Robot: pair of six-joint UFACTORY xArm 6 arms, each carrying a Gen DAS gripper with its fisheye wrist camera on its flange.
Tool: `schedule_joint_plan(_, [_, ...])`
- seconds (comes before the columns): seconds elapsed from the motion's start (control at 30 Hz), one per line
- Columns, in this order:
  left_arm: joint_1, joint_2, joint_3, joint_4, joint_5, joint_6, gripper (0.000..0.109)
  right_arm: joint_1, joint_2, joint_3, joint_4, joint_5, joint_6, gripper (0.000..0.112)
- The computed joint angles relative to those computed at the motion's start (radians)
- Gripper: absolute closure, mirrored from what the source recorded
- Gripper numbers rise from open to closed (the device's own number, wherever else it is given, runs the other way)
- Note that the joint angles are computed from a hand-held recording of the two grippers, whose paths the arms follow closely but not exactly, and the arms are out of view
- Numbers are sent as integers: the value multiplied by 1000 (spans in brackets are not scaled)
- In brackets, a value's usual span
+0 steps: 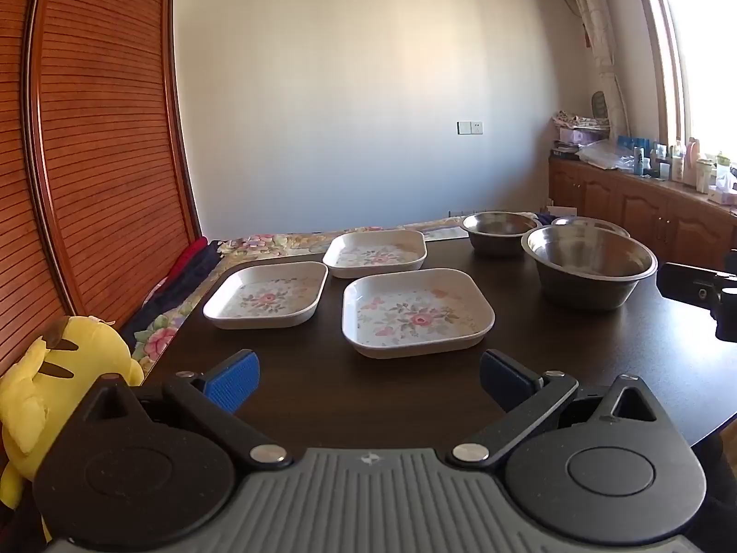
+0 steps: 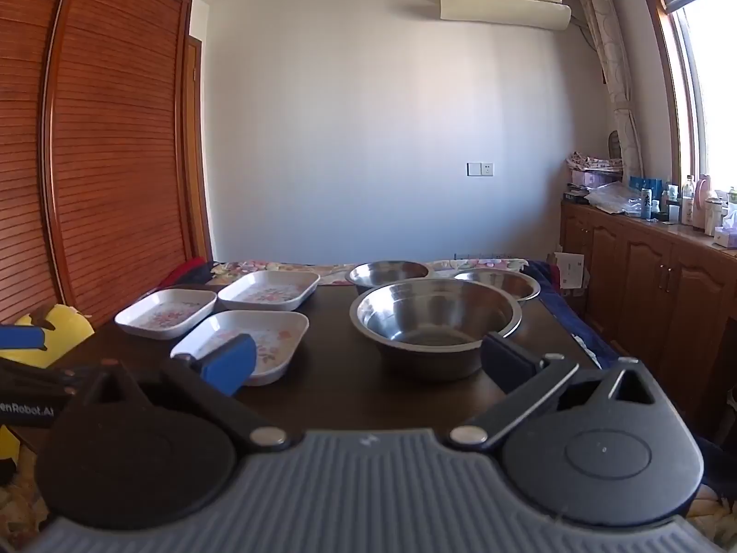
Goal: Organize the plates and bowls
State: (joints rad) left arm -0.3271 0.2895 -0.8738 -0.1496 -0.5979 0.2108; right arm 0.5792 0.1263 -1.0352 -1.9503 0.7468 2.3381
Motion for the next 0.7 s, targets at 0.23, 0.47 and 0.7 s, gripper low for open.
schedule_joint_plan(0.23, [4, 1, -6, 0, 11, 3, 6, 2, 5, 1, -4, 11, 4, 9])
schedule_joint_plan(0.47, [6, -7, 1, 2, 10, 1, 6, -1, -5, 10, 3, 12, -6, 9])
schedule_joint_plan(0.7, [2, -7, 3, -10, 5, 10, 6, 5, 3, 8, 6, 21, -6, 9])
